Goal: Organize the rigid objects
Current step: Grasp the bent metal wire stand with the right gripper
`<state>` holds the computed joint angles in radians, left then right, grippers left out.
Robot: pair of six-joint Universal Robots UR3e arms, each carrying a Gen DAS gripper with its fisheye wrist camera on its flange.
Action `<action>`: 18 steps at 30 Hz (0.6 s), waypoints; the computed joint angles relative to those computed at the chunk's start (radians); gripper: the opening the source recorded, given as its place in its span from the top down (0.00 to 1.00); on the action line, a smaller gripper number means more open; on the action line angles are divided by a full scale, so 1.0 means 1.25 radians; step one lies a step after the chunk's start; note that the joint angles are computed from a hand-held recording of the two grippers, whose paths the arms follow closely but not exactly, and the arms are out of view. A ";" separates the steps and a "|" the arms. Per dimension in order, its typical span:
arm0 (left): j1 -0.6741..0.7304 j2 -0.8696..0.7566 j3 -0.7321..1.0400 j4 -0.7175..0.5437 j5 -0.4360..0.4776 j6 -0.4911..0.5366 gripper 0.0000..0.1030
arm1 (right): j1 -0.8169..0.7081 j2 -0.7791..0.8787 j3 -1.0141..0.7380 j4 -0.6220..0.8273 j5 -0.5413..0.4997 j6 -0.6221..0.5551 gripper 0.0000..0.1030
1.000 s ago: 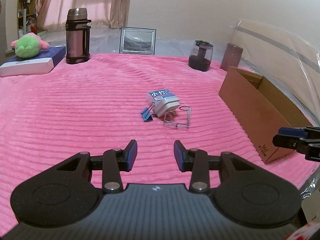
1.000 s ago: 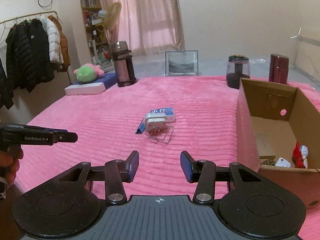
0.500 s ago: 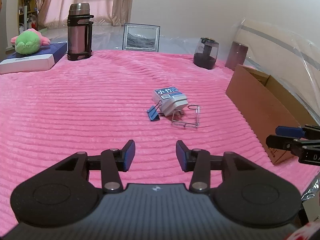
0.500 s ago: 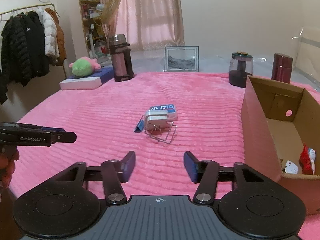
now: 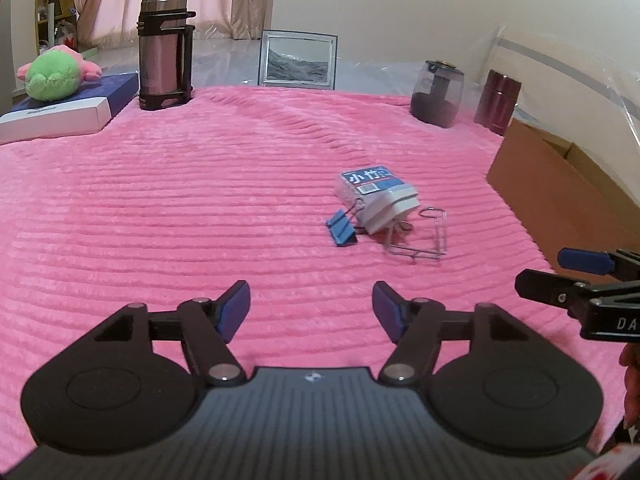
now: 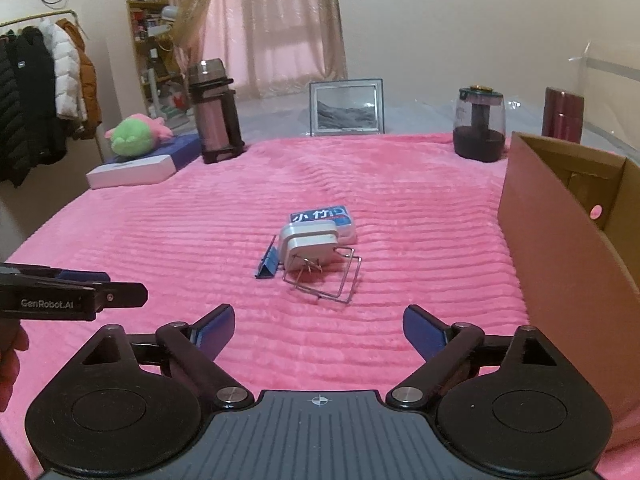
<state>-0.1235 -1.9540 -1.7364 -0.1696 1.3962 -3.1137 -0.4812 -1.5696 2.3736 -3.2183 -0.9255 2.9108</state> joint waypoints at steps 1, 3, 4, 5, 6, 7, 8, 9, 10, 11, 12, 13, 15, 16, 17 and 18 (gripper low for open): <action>0.004 -0.013 0.012 0.000 -0.001 0.005 0.32 | 0.018 0.027 -0.015 -0.021 -0.017 0.017 0.13; 0.010 -0.039 0.039 -0.001 -0.001 0.012 0.29 | 0.059 0.086 -0.048 -0.070 -0.059 0.058 0.12; 0.013 -0.055 0.055 -0.001 0.001 0.014 0.26 | 0.080 0.119 -0.068 -0.096 -0.082 0.079 0.11; 0.015 -0.069 0.072 -0.004 0.004 0.017 0.21 | 0.099 0.150 -0.088 -0.116 -0.101 0.098 0.11; 0.017 -0.087 0.092 -0.007 0.009 0.021 0.19 | 0.116 0.173 -0.105 -0.127 -0.115 0.111 0.10; 0.019 -0.101 0.110 -0.010 0.012 0.025 0.18 | 0.135 0.202 -0.129 -0.136 -0.134 0.125 0.10; 0.021 -0.116 0.129 -0.016 0.014 0.028 0.16 | 0.153 0.230 -0.154 -0.144 -0.152 0.137 0.10; 0.024 -0.131 0.147 -0.019 0.013 0.032 0.14 | 0.170 0.256 -0.177 -0.152 -0.168 0.150 0.10; 0.027 -0.149 0.168 -0.022 0.013 0.036 0.13 | 0.185 0.281 -0.199 -0.158 -0.184 0.163 0.10; 0.030 -0.160 0.180 -0.021 0.013 0.038 0.12 | 0.203 0.303 -0.222 -0.162 -0.206 0.178 0.10; 0.032 -0.176 0.198 -0.024 0.013 0.039 0.11 | 0.223 0.331 -0.251 -0.165 -0.230 0.195 0.10; 0.035 -0.191 0.216 -0.027 0.010 0.040 0.11 | 0.235 0.353 -0.273 -0.168 -0.243 0.205 0.10; 0.040 -0.219 0.248 -0.034 0.008 0.038 0.10 | 0.265 0.402 -0.326 -0.170 -0.281 0.227 0.09; 0.042 -0.232 0.261 -0.036 0.008 0.037 0.10 | 0.279 0.422 -0.352 -0.166 -0.300 0.234 0.09; 0.044 -0.240 0.270 -0.038 0.006 0.037 0.10 | 0.292 0.447 -0.379 -0.165 -0.321 0.243 0.09; 0.046 -0.251 0.281 -0.041 0.003 0.035 0.10 | 0.303 0.469 -0.404 -0.164 -0.342 0.250 0.09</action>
